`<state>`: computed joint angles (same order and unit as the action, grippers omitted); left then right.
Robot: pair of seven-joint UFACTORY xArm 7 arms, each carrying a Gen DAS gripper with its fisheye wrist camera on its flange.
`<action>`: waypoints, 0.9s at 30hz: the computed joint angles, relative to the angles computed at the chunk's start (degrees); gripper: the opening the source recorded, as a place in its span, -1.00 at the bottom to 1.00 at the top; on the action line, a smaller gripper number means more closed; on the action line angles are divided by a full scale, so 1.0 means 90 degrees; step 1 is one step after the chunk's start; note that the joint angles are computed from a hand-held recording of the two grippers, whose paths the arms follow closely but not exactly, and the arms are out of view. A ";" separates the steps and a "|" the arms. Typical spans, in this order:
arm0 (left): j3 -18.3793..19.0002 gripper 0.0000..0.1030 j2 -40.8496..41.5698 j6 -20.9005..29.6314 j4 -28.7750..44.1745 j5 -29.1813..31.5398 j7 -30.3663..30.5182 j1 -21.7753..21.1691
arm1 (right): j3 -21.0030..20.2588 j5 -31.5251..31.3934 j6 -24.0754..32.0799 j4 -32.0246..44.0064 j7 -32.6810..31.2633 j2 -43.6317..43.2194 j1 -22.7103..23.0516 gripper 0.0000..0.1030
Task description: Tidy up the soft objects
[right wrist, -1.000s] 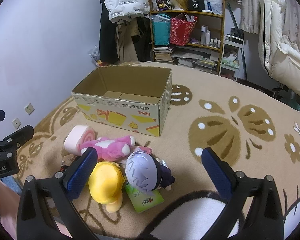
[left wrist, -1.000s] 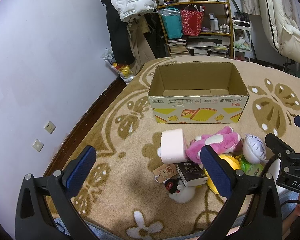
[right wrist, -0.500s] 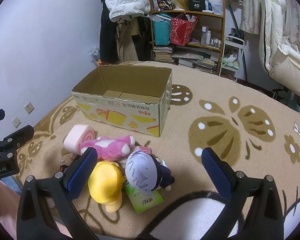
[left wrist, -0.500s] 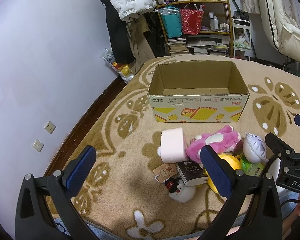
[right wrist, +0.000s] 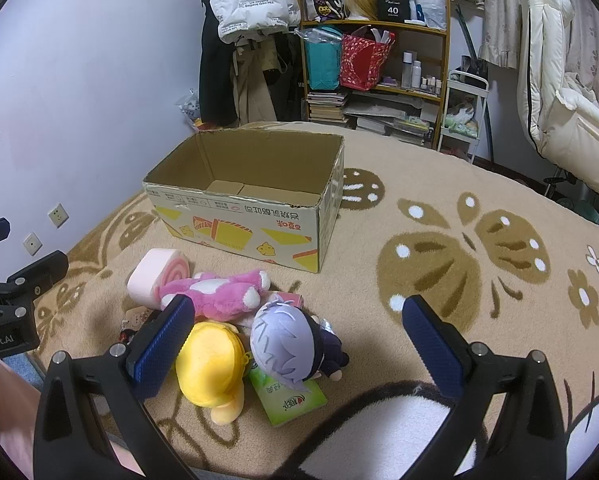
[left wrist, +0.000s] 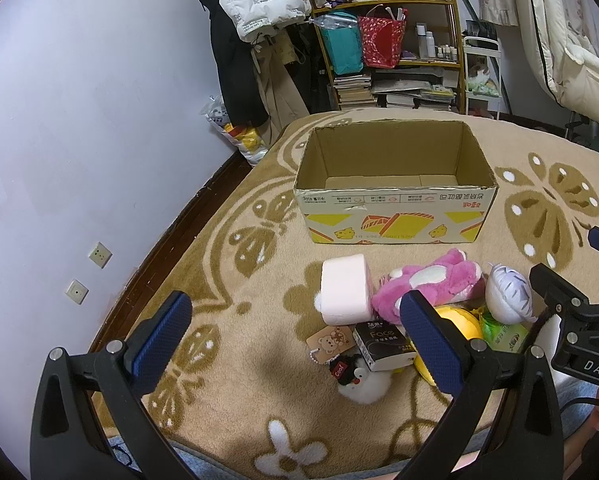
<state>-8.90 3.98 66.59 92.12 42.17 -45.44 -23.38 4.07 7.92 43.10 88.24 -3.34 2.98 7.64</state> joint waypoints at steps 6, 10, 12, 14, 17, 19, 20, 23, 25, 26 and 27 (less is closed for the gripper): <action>-0.0001 1.00 -0.0013 0.0012 -0.0019 0.0002 0.0016 -0.0002 | 0.0000 0.0002 0.0017 0.0014 -0.0003 0.0005 0.0000 1.00; -0.0004 1.00 -0.0009 0.0017 -0.0020 0.0003 0.0008 -0.0001 | -0.0004 0.0004 0.0006 0.0011 -0.0020 0.0006 -0.0005 1.00; -0.0006 1.00 -0.0008 0.0028 -0.0015 0.0004 0.0008 -0.0006 | -0.0001 -0.0012 0.0013 0.0013 0.0002 0.0005 0.0000 1.00; -0.0005 1.00 -0.0003 0.0025 -0.0008 0.0007 0.0014 -0.0005 | -0.0005 -0.0009 0.0015 0.0021 -0.0012 0.0013 -0.0004 1.00; -0.0003 1.00 0.0005 0.0023 0.0004 0.0005 0.0017 -0.0004 | -0.0005 -0.0002 0.0024 0.0026 -0.0015 0.0012 -0.0005 1.00; -0.0001 1.00 0.0008 0.0029 0.0009 0.0008 0.0016 -0.0008 | -0.0004 -0.0009 0.0017 0.0021 -0.0012 0.0011 -0.0003 1.00; -0.0001 1.00 -0.0008 0.0029 -0.0013 0.0013 0.0008 -0.0011 | -0.0001 -0.0017 0.0023 0.0020 -0.0001 0.0007 0.0001 1.00; -0.0001 1.00 -0.0014 0.0006 -0.0025 0.0005 0.0013 -0.0004 | 0.0000 -0.0010 0.0048 0.0033 -0.0017 0.0011 0.0001 1.00; -0.0006 1.00 -0.0001 0.0024 -0.0006 0.0010 0.0010 -0.0005 | 0.0001 -0.0013 0.0046 0.0018 -0.0017 -0.0002 0.0004 1.00; -0.0006 1.00 0.0000 0.0027 -0.0002 0.0007 0.0014 -0.0007 | 0.0001 -0.0013 0.0046 0.0018 -0.0017 -0.0002 0.0004 1.00; -0.0006 1.00 -0.0015 0.0029 -0.0023 0.0007 0.0011 -0.0010 | 0.0000 -0.0017 0.0041 0.0013 -0.0015 -0.0004 0.0004 1.00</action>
